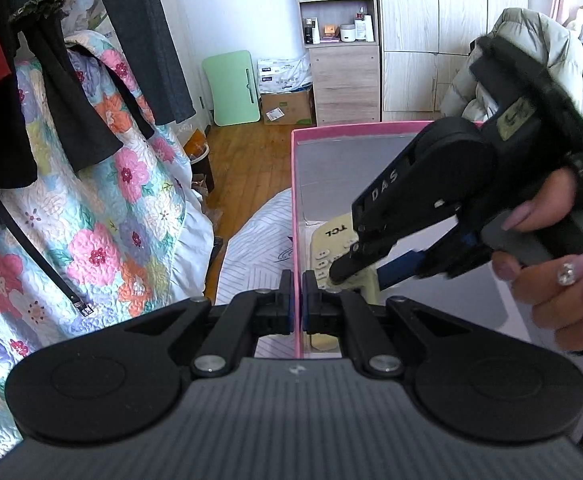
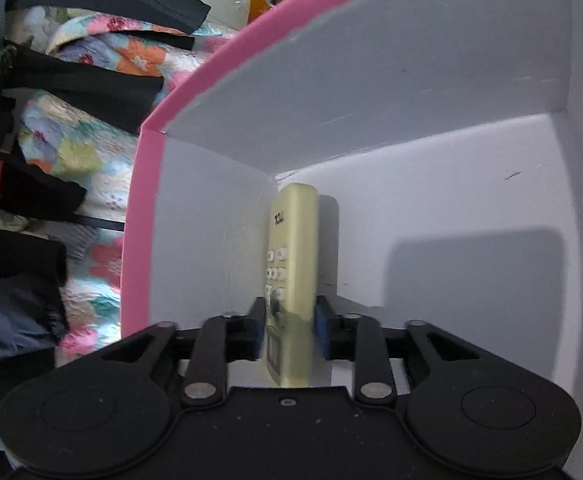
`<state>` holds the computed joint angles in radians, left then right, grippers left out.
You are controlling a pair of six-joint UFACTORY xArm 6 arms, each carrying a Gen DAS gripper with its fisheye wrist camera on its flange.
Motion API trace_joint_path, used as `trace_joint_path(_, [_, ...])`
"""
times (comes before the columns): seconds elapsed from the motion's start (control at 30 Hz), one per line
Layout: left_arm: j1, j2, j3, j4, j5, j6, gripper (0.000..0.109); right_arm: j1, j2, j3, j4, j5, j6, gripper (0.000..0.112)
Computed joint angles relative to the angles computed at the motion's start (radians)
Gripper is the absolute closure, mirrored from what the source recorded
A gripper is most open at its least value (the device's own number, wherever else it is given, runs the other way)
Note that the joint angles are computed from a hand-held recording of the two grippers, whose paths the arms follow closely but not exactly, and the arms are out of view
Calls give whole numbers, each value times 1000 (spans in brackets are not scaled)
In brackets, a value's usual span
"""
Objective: Organize rigid objects
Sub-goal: 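Lift the TCL remote with the right gripper and drop it into the pink box, then grasp the long cream remote with the right gripper and lift it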
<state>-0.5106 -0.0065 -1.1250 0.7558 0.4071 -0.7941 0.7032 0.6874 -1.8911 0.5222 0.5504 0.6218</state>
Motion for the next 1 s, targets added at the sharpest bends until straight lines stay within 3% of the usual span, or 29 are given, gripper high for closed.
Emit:
trace_joint_path(0.13, [-4, 4, -5, 6, 6, 1, 106, 9, -86, 48, -250, 12, 49, 67])
trace_joint_path(0.23, [-5, 3, -4, 5, 5, -1, 106, 24, -232, 206, -271, -73, -46, 60])
trace_joint_path(0.33, [-9, 4, -5, 15, 9, -3, 106, 41, -386, 387, -376, -169, -23, 60])
trace_joint_path(0.47, [-11, 4, -7, 17, 11, -6, 106, 38, -620, 673, -697, -276, 237, 60])
trace_joint_path(0.73, [-14, 6, -8, 20, 13, -13, 106, 1, -937, 1038, -1105, -280, 682, 59])
trace_joint_path(0.83, [-13, 6, -10, 23, 17, -7, 105, -5, -993, 1139, -1081, -281, 711, 59])
trace_joint_path(1.0, [-16, 7, -14, 29, 24, -11, 105, -29, -998, 1253, -1002, -372, 765, 59])
